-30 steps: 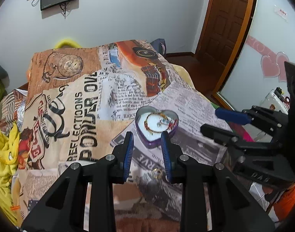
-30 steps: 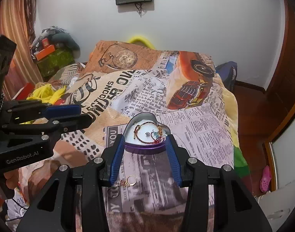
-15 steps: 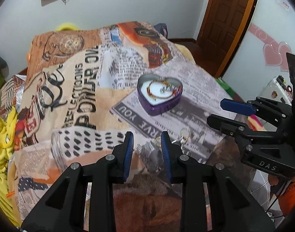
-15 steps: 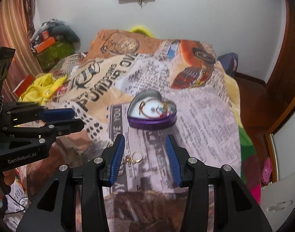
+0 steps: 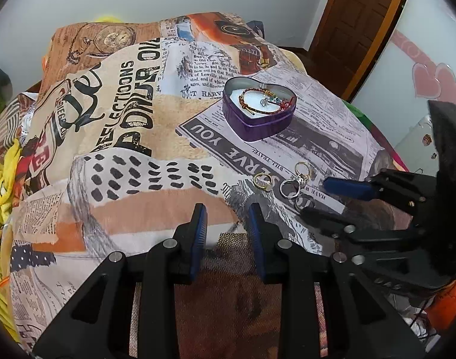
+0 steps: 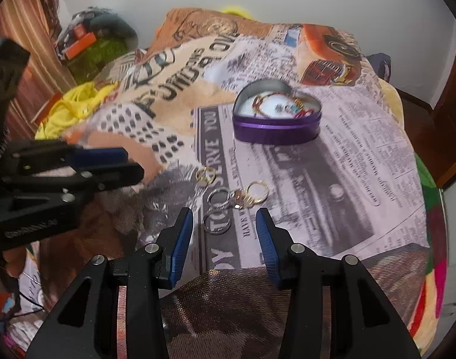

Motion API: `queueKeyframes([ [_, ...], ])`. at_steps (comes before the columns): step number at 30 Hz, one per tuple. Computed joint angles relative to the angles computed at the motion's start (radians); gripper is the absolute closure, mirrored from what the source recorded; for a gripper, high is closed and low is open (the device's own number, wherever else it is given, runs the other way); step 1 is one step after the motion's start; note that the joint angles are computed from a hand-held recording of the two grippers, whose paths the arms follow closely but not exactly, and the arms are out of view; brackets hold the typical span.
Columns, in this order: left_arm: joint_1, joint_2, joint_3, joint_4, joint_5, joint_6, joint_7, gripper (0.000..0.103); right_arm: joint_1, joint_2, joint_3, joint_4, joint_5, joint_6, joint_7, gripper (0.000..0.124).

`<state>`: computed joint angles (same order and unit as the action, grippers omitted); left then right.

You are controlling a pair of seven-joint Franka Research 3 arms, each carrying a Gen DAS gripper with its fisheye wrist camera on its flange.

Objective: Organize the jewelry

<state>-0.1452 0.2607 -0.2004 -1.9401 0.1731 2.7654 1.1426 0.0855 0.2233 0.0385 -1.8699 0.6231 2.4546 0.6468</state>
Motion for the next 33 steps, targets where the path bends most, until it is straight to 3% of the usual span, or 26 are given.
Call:
queueKeyframes([
  [5, 0.002, 0.017, -0.008, 0.016, -0.007, -0.002, 0.022, 0.075, 0.007, 0.001, 0.008, -0.027, -0.003, 0.045, -0.037, 0.084],
  [7, 0.002, 0.026, -0.011, 0.024, -0.011, -0.004, 0.031, 0.075, 0.006, 0.0, 0.011, -0.033, 0.007, 0.059, -0.059, 0.09],
  [9, 0.015, 0.042, -0.029, 0.041, -0.045, -0.009, 0.065, 0.075, 0.007, 0.001, 0.013, -0.032, 0.009, 0.057, -0.076, 0.104],
  [16, 0.013, 0.106, -0.044, 0.113, -0.092, -0.053, 0.125, 0.075, 0.001, -0.005, 0.011, -0.035, 0.038, 0.064, -0.119, 0.104],
  [33, -0.043, 0.221, -0.003, 0.261, 0.005, -0.096, 0.062, 0.076, -0.049, 0.042, 0.006, 0.035, 0.111, 0.056, -0.113, 0.104],
])
